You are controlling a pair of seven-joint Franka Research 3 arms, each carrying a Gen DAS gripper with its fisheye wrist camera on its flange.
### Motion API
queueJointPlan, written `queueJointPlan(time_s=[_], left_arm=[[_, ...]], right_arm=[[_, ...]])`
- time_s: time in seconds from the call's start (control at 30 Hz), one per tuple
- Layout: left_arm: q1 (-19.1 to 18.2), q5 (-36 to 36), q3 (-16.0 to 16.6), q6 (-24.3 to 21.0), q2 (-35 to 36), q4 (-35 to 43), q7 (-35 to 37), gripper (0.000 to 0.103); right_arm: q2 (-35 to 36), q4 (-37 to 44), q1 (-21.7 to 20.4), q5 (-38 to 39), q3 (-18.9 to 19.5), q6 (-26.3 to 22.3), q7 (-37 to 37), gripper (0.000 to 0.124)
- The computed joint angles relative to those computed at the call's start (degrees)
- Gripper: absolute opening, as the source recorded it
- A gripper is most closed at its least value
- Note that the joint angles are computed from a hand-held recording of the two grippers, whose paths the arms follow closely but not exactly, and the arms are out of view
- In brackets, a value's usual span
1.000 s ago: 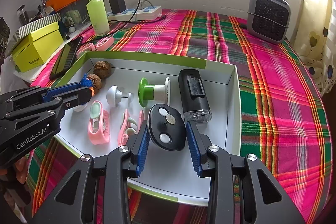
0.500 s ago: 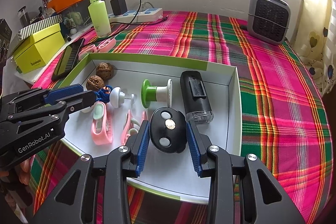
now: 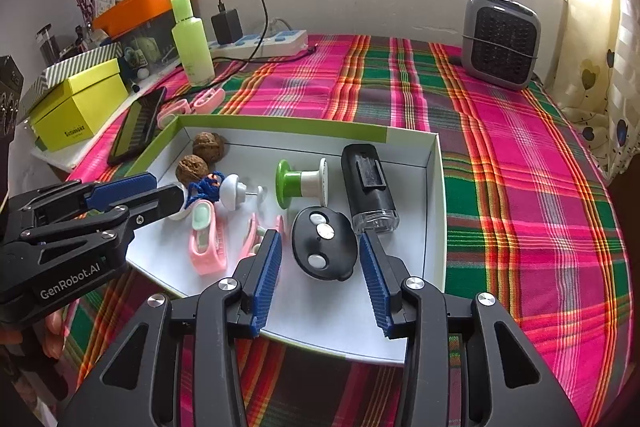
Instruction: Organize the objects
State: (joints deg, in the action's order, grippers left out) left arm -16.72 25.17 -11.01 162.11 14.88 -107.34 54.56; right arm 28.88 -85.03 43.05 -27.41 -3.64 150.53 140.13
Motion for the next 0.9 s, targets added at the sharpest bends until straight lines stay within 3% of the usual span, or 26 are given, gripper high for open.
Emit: queueJointPlan(time_s=[0.23, 0.9], left_arm=[[-1.54, 4.92, 1.56, 0.18, -2.66, -2.85, -5.56, 0.034], [-0.5, 15.46, -0.32, 1.35, -9.91, -10.99, -17.79, 0.034]], right_arm=[[-2.21, -2.31, 2.04, -4.69, -1.38, 0.67, 4.44, 0.043], [-8.06, -10.04, 2.12, -15.41, 1.2, 2.15, 17.34, 0.043]])
